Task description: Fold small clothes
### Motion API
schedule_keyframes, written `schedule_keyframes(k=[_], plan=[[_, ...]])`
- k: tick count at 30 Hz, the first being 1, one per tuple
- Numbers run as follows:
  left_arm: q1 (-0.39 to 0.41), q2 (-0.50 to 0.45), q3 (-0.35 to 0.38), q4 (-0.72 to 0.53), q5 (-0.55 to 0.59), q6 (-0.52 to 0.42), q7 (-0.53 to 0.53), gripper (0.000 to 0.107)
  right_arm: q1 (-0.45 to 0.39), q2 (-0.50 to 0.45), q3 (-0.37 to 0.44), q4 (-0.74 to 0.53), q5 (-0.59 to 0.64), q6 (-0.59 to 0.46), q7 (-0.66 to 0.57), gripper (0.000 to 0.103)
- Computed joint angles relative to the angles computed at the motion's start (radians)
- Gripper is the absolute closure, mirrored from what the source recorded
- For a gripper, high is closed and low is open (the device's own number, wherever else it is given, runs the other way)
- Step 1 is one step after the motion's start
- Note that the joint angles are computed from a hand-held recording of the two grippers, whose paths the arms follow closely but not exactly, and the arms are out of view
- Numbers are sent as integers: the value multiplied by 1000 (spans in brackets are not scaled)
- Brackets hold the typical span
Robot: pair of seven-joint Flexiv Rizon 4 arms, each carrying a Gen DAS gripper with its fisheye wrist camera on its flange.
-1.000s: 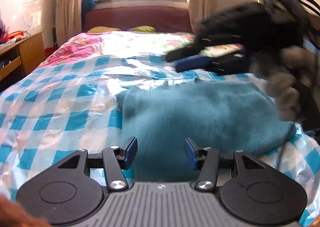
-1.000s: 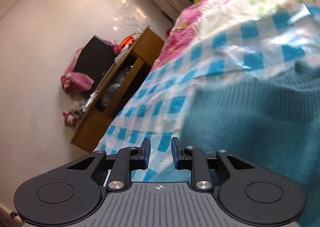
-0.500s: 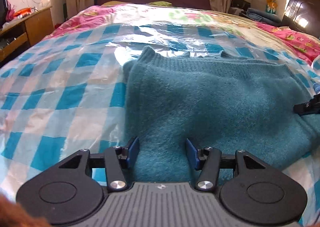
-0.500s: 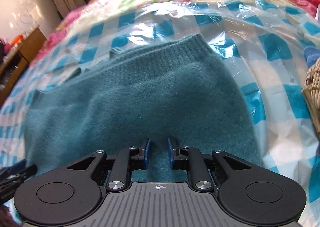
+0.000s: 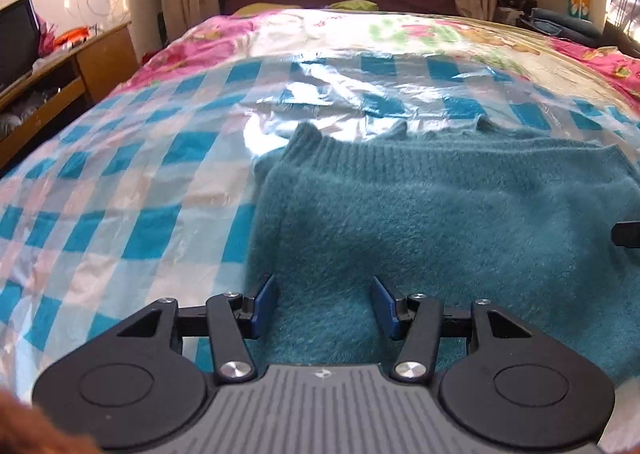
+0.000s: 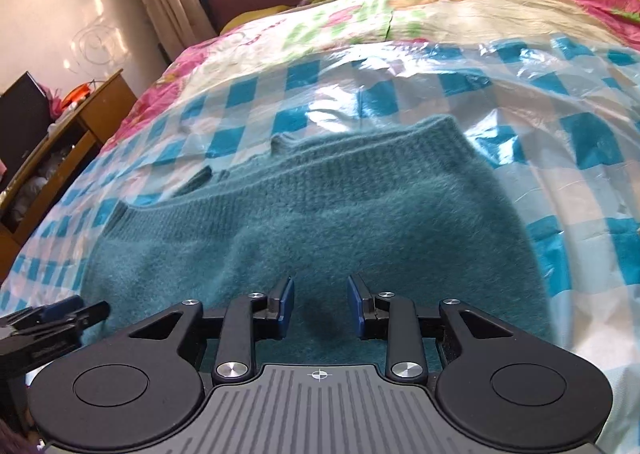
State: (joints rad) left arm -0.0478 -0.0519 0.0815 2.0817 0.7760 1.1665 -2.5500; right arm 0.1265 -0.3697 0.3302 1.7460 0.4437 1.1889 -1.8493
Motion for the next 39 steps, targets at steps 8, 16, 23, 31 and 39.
schedule_keyframes(k=[8,16,23,31,39], plan=[[10,21,-3,24,-18,10,-9,49,14,12,5,18,-7,7,-8,70],[27,24,-6,21,-27,34,-4,49,36,20,-7,33,-43,7,5,70],[42,-22,13,-17,-33,21,-36,48,31,24,-27,51,-72,88,15,69],[1,45,0,-26,118,-139,-225,45,-76,-36,-46,18,-77,207,92,57],[-43,6,-95,-75,205,-5,-109,44,-346,-190,163,-245,228,-197,-105,46]])
